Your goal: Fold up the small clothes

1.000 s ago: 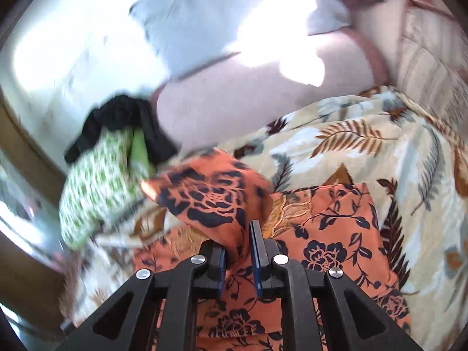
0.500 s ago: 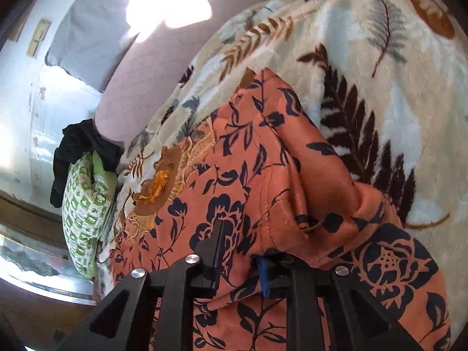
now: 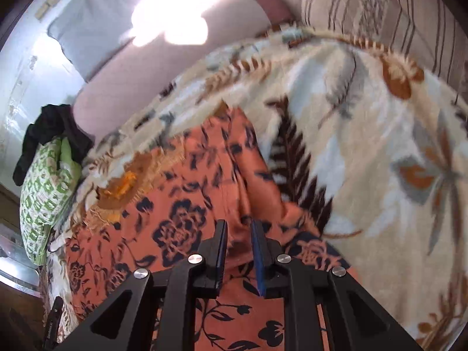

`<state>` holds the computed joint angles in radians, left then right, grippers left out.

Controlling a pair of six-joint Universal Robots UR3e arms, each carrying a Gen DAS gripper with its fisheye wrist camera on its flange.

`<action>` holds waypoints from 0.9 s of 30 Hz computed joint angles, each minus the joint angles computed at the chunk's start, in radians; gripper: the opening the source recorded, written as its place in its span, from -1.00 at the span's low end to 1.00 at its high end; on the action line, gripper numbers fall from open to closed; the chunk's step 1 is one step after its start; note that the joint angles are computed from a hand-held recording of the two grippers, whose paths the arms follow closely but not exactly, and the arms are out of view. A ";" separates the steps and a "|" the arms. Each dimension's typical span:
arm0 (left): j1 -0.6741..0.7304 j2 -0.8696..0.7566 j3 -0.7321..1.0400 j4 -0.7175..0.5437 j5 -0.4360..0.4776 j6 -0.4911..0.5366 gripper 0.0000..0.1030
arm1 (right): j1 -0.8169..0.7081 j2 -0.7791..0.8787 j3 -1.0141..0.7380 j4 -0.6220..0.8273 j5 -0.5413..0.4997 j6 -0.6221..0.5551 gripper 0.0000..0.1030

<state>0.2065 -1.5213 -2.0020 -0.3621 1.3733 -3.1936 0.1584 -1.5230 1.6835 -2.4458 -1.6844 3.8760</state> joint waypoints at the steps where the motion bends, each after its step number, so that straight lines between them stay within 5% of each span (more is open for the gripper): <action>1: -0.010 -0.019 0.020 -0.027 -0.002 0.016 0.38 | -0.008 0.001 -0.004 -0.040 0.028 -0.027 -0.60; 2: -0.026 -0.045 0.046 -0.063 0.011 0.031 0.38 | -0.032 0.020 -0.025 -0.063 0.107 -0.067 -0.35; 3: -0.045 -0.076 0.088 -0.134 0.037 0.046 0.38 | -0.060 0.057 -0.069 -0.057 0.199 -0.110 0.28; 5: -0.070 -0.134 0.128 -0.195 0.091 0.042 0.38 | -0.108 0.138 -0.122 -0.081 0.371 -0.168 0.73; 6: -0.062 -0.137 0.124 -0.199 0.078 0.033 0.39 | -0.128 0.171 -0.124 -0.095 0.413 -0.181 0.72; 9: -0.050 -0.131 0.132 -0.216 0.068 0.022 0.41 | -0.164 0.180 -0.015 -0.061 0.317 -0.050 0.70; 11: -0.059 -0.134 0.137 -0.213 0.090 0.022 0.41 | -0.187 0.126 0.088 -0.137 0.316 0.005 0.48; 14: -0.070 -0.137 0.134 -0.204 0.109 0.018 0.41 | -0.099 0.161 -0.052 -0.082 0.228 -0.055 0.50; 21: -0.066 -0.131 0.117 -0.189 0.114 0.017 0.47 | -0.053 0.638 -0.638 -0.040 0.658 -0.109 0.54; 24: -0.067 -0.130 0.111 -0.185 0.116 0.025 0.47 | -0.056 0.781 -0.757 -0.031 0.689 -0.054 0.53; 27: -0.057 -0.130 0.124 -0.208 0.099 0.018 0.47 | -0.048 0.734 -0.664 -0.182 0.637 0.033 0.54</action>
